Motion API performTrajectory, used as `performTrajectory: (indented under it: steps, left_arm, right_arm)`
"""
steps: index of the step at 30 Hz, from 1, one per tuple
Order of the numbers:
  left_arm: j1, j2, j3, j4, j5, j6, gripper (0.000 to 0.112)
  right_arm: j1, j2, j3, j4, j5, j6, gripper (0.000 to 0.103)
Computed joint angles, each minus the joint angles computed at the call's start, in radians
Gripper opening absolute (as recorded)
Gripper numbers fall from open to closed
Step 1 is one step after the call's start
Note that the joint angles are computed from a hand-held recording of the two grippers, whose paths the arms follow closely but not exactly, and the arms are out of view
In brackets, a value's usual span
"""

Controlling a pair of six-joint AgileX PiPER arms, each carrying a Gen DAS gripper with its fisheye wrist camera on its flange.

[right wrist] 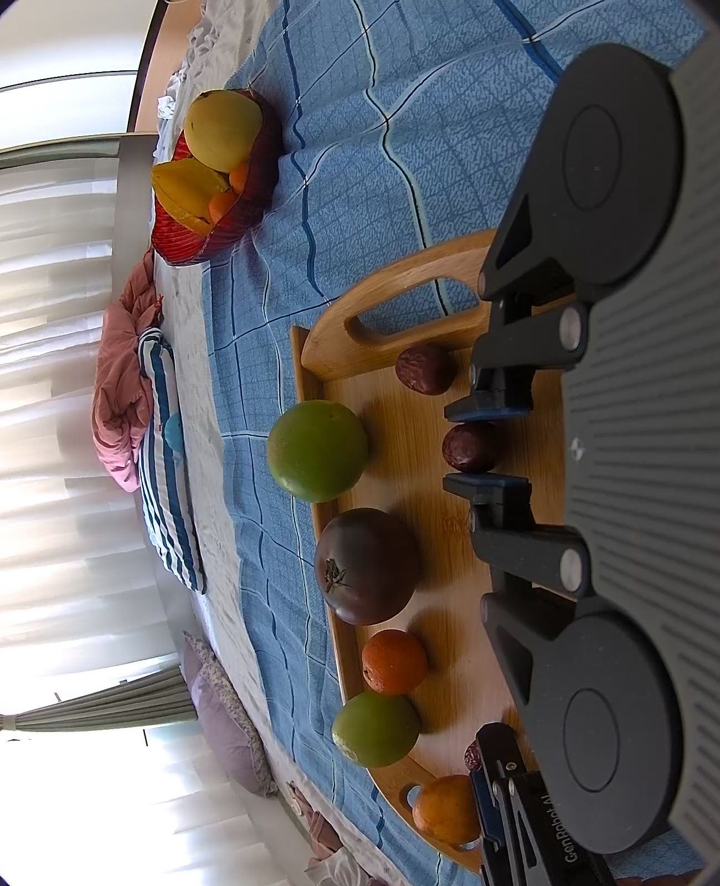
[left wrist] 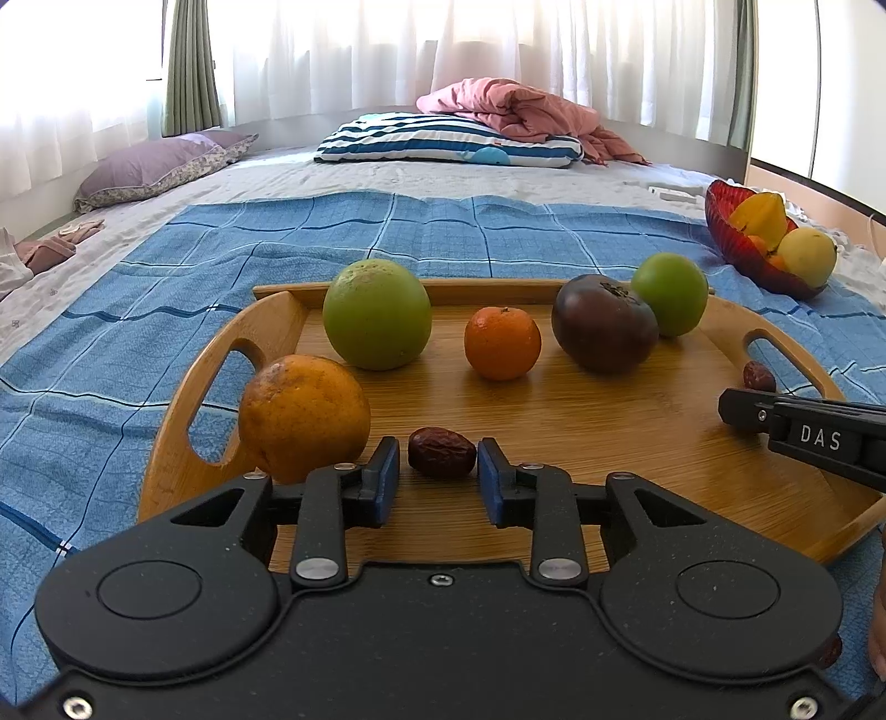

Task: Organize fruits
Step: 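Open the left tool to set its date on the tray while the right tool releases its date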

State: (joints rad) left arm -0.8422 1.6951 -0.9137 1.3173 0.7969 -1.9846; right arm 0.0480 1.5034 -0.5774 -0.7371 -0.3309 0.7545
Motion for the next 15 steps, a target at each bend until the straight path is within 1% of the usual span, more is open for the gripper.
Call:
performTrajectory:
  steps: [2, 5, 12, 13, 14, 15]
  left_arm:
    - [0.000, -0.002, 0.002, -0.003, 0.002, 0.003, 0.034]
    - [-0.001, -0.006, 0.003, -0.008, 0.003, 0.011, 0.037]
    - [-0.004, -0.024, 0.011, -0.025, 0.000, 0.030, 0.041]
    - [-0.005, -0.026, 0.011, -0.027, 0.000, 0.032, 0.043]
    - [-0.008, -0.029, 0.012, -0.028, 0.001, 0.032, 0.044]
    - [-0.012, -0.034, 0.016, -0.026, 0.003, 0.029, 0.046]
  right_arm:
    - [0.001, -0.001, 0.001, 0.009, 0.000, -0.008, 0.026]
    - [-0.006, -0.001, 0.005, -0.003, -0.008, 0.002, 0.032]
    - [-0.016, -0.009, 0.013, -0.032, -0.022, 0.023, 0.033]
    - [-0.016, -0.012, 0.016, -0.029, -0.025, 0.019, 0.035]
    - [-0.015, -0.017, 0.022, -0.017, -0.031, 0.005, 0.042]
    - [-0.015, -0.017, 0.022, -0.017, -0.031, 0.005, 0.046]
